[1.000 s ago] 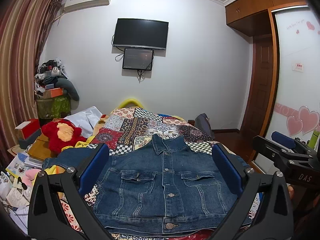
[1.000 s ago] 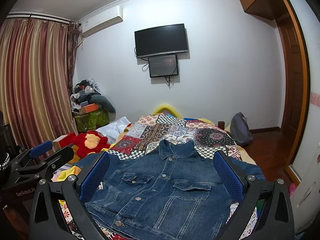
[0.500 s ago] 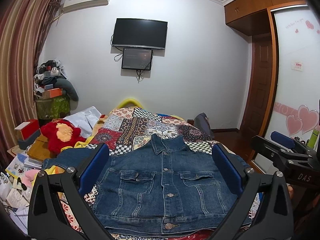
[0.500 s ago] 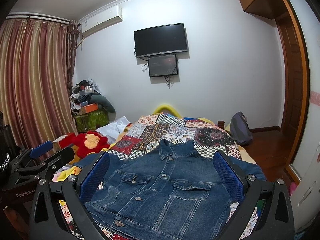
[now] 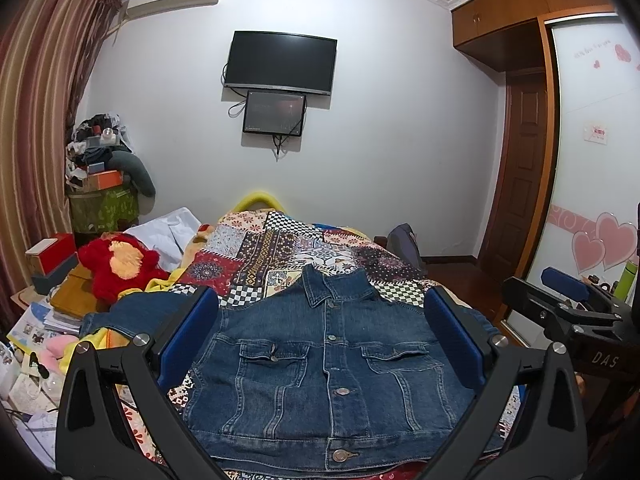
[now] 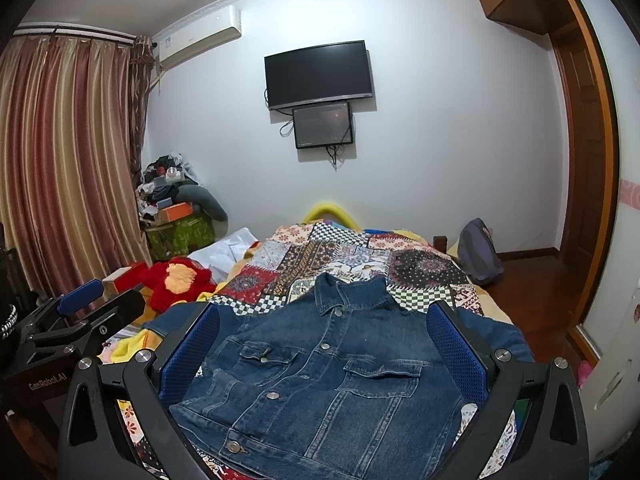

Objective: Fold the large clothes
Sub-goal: 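Grasp the jacket sleeve cuff with the left gripper and lift it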

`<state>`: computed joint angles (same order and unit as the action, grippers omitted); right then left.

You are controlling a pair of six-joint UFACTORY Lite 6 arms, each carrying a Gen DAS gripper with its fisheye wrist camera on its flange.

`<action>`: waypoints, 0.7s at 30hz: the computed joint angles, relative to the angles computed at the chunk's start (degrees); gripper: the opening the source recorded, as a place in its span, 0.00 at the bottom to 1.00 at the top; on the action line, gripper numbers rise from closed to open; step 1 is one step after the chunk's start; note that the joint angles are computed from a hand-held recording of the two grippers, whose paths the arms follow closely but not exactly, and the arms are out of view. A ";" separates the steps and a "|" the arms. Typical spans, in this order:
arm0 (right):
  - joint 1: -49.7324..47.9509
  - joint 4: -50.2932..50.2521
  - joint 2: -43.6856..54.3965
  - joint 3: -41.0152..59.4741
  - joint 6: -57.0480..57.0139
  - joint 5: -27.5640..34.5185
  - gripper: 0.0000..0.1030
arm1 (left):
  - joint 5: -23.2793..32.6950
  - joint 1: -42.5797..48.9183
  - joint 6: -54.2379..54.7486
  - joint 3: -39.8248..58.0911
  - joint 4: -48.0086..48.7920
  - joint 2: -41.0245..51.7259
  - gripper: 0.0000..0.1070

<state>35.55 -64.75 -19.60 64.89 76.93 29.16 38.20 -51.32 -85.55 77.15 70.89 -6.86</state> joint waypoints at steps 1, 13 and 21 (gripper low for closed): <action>-0.05 0.13 0.38 0.18 -0.12 0.21 1.00 | -0.94 0.79 0.57 0.08 -0.42 0.15 0.96; -6.65 4.16 13.59 9.46 -4.91 -1.91 1.00 | -7.43 16.80 5.43 5.05 -1.64 6.05 0.96; -13.22 14.97 30.76 24.67 -17.59 -5.15 1.00 | -12.50 32.89 19.21 12.02 -12.45 17.46 0.96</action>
<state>22.33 -49.78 11.16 89.56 59.33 24.01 25.70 -18.43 -66.34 89.17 58.43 10.60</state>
